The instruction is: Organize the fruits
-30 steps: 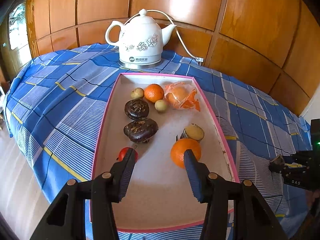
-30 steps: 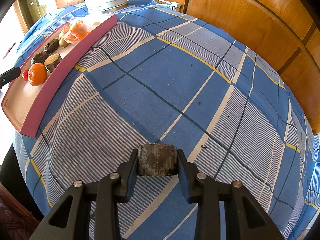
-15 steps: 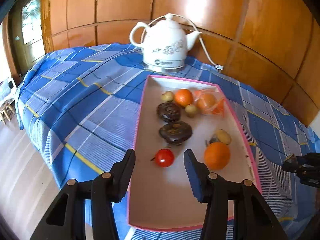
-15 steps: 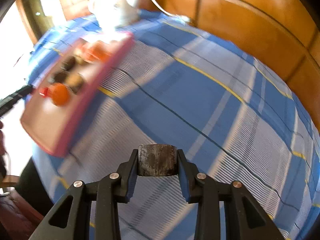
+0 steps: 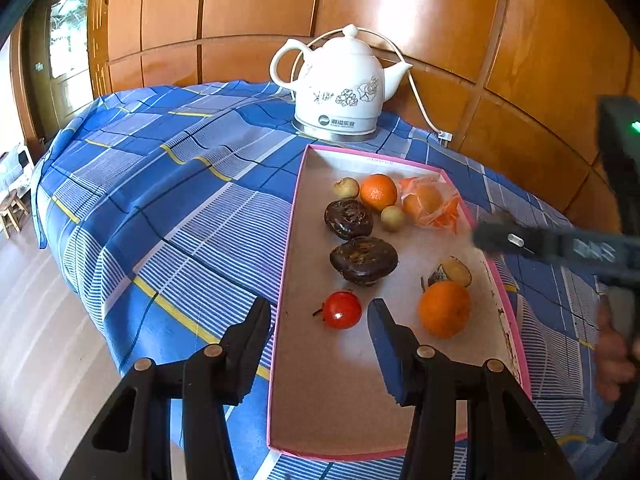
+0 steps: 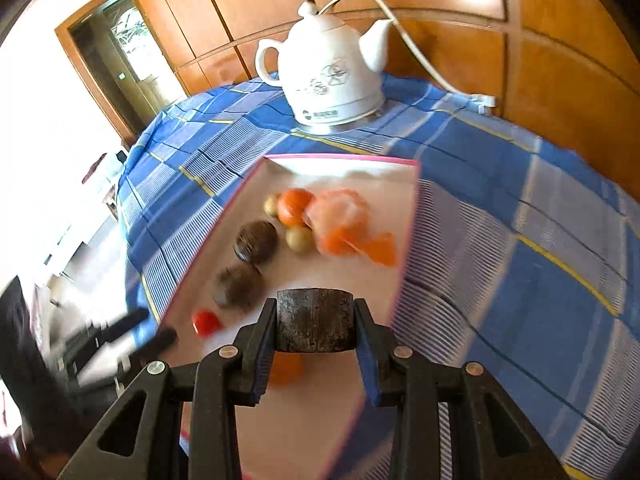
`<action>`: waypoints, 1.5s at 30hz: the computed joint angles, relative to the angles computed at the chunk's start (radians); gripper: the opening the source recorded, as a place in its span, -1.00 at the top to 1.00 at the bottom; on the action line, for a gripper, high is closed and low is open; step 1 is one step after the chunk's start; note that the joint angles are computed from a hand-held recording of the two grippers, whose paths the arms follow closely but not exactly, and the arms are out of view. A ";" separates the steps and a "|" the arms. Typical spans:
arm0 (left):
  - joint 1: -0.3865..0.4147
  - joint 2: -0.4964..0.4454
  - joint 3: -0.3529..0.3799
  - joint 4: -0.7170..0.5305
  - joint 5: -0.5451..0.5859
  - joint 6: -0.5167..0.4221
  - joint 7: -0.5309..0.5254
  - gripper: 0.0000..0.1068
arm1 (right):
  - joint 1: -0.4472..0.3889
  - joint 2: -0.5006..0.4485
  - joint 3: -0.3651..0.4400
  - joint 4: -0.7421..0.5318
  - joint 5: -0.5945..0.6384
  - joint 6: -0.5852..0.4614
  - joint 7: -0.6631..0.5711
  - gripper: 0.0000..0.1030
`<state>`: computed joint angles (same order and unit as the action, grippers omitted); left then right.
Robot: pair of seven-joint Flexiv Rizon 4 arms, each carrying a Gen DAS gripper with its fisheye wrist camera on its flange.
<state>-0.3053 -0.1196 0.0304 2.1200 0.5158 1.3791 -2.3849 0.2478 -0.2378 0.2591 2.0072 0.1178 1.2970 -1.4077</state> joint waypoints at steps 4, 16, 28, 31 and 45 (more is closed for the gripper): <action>0.002 -0.003 -0.001 0.002 -0.010 0.003 0.007 0.04 | 0.017 -0.081 -0.007 -0.075 -0.033 -0.028 0.033 0.29; -0.006 -0.012 0.006 -0.003 -0.013 -0.006 0.003 0.04 | 0.037 -0.084 -0.033 -0.023 -0.132 0.001 0.091 0.29; -0.012 -0.004 0.000 -0.008 0.009 -0.006 -0.008 0.04 | 0.052 -0.031 -0.046 0.061 -0.199 0.047 0.171 0.29; -0.014 0.001 0.000 -0.010 0.020 -0.007 -0.017 0.04 | 0.065 -0.023 -0.064 0.079 -0.234 0.063 0.204 0.29; -0.011 0.012 -0.011 -0.012 0.043 -0.008 -0.031 0.03 | 0.101 0.037 -0.119 0.183 -0.380 0.154 0.364 0.29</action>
